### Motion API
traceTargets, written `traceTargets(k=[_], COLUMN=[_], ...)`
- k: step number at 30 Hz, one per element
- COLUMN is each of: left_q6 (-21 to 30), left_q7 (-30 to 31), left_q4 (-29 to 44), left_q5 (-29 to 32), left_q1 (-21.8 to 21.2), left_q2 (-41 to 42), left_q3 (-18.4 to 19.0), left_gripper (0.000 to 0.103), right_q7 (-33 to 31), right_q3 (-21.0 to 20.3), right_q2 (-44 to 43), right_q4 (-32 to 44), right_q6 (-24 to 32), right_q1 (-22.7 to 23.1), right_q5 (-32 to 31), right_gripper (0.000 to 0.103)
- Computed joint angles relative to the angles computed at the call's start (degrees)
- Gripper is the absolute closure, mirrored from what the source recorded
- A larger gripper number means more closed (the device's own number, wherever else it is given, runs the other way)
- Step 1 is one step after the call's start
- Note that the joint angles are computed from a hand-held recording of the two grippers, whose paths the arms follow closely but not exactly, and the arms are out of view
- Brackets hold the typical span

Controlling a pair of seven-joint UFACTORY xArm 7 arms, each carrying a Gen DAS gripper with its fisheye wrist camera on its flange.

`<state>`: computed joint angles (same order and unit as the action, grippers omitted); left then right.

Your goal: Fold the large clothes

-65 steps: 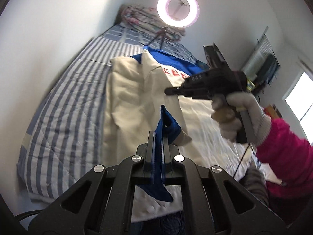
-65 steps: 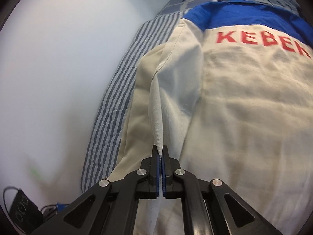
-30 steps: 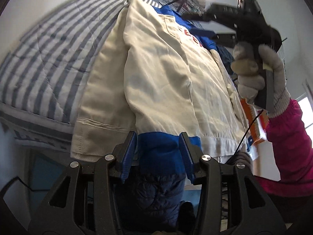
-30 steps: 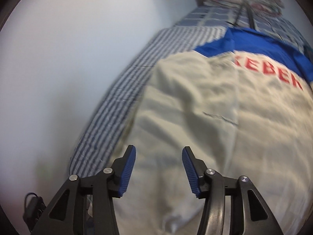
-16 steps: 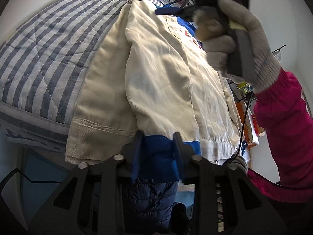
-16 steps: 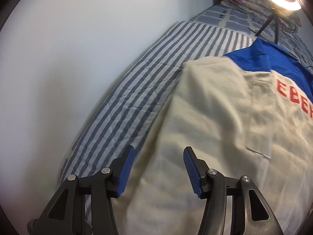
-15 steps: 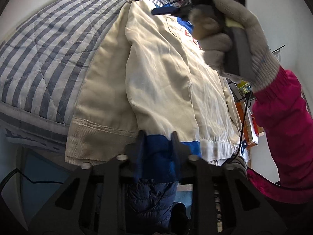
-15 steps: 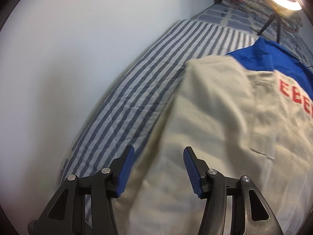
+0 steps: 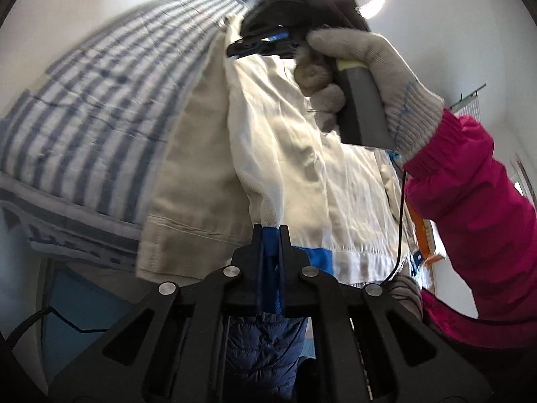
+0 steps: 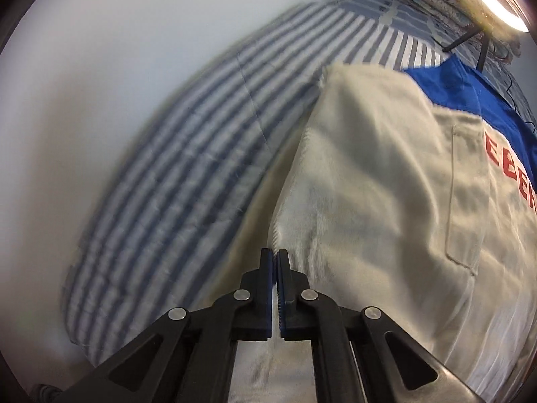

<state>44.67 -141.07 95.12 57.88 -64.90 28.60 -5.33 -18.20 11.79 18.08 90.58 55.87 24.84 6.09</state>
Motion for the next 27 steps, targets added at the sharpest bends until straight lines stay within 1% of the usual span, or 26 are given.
traceTargets(k=[2,4,5,6,8,9,10,11,12,13,14,16,18,20,22,24,25,27], left_q6=[2.5,6.3,6.9,7.8,11.6,12.7,12.2,11.1,10.2,9.5,9.2,10.9,12.7,15.2,16.9,17.8,18.3,18.4], left_q7=[-1.8,-1.0,-0.8,0.2,4.7,7.0,7.9,8.5,8.4,8.1,8.0,7.9,7.0,6.8,6.4,6.1,5.9,6.2], left_q4=[-1.1,-1.4,-1.7,-1.6,0.8,2.0,2.6,2.7,2.5,2.4,1.9,2.4,2.2,3.2,3.5,3.4,3.4,3.3], left_q5=[0.2,-2.3,-3.3,-5.2,-9.2,-10.7,-11.5,-12.6,-13.1,-12.9,-12.8,-11.9,-10.3,-8.8,-8.2,-8.5,-8.3,-8.2], left_q1=[-0.9,-0.7,-0.3,0.2,0.8,1.0,1.0,1.3,1.3,0.9,0.7,-0.4,-1.4,-2.1,-2.4,-2.0,-2.0,-1.6], left_q2=[-1.3,-1.8,-1.8,-1.6,-0.1,0.8,1.3,1.6,1.6,1.7,1.3,0.9,0.0,-0.2,-0.4,-0.7,-0.8,-1.0], left_q3=[0.1,-1.2,-1.7,-2.3,-3.3,-3.5,-3.3,-3.3,-2.9,-2.5,-2.1,-1.4,-1.1,-1.1,-1.4,-1.7,-1.9,-2.3], left_gripper=[0.099,0.099,0.099,0.099,0.099,0.099,0.099,0.099,0.097,0.096,0.095,0.084,0.082,0.079,0.079,0.079,0.079,0.079], right_q7=[-0.7,-1.2,-1.3,-1.6,-2.9,-3.5,-3.8,-5.0,-6.3,-7.5,-8.5,-12.9,-15.9,-18.6,-21.9,-24.7,-26.3,-29.2], right_q3=[0.7,1.2,1.3,1.5,2.1,2.3,2.3,2.6,3.0,3.2,3.1,3.0,1.7,0.2,-1.2,-2.5,-3.0,-3.6], right_q2=[-0.1,-0.1,0.2,0.5,1.4,1.7,1.8,2.0,1.9,1.7,1.2,-2.7,-6.7,-10.0,-12.0,-13.7,-14.9,-17.3], right_q4=[1.4,2.4,2.6,2.7,2.3,1.7,1.3,1.0,0.7,0.8,0.9,-2.6,-6.4,-9.6,-11.9,-14.0,-15.7,-18.8], right_q6=[0.7,0.8,0.8,0.7,-0.2,-1.0,-1.4,-1.3,-1.0,0.2,1.0,-0.6,-3.6,-4.8,-3.8,0.4,1.6,2.1], right_q1=[-0.6,-0.9,-0.9,-0.8,-1.0,-1.1,-1.1,-1.8,-2.8,-3.8,-4.7,-6.6,-7.4,-8.6,-9.9,-11.3,-11.7,-11.8], right_q5=[2.5,5.0,5.8,6.7,8.8,9.7,10.2,12.1,14.4,16.5,18.0,21.7,22.4,23.0,24.5,26.6,27.2,27.5], right_gripper=[0.103,0.103,0.103,0.103,0.103,0.103,0.099,0.097,0.091,0.075,0.071,0.071,0.071,0.072,0.072,0.073,0.073,0.073])
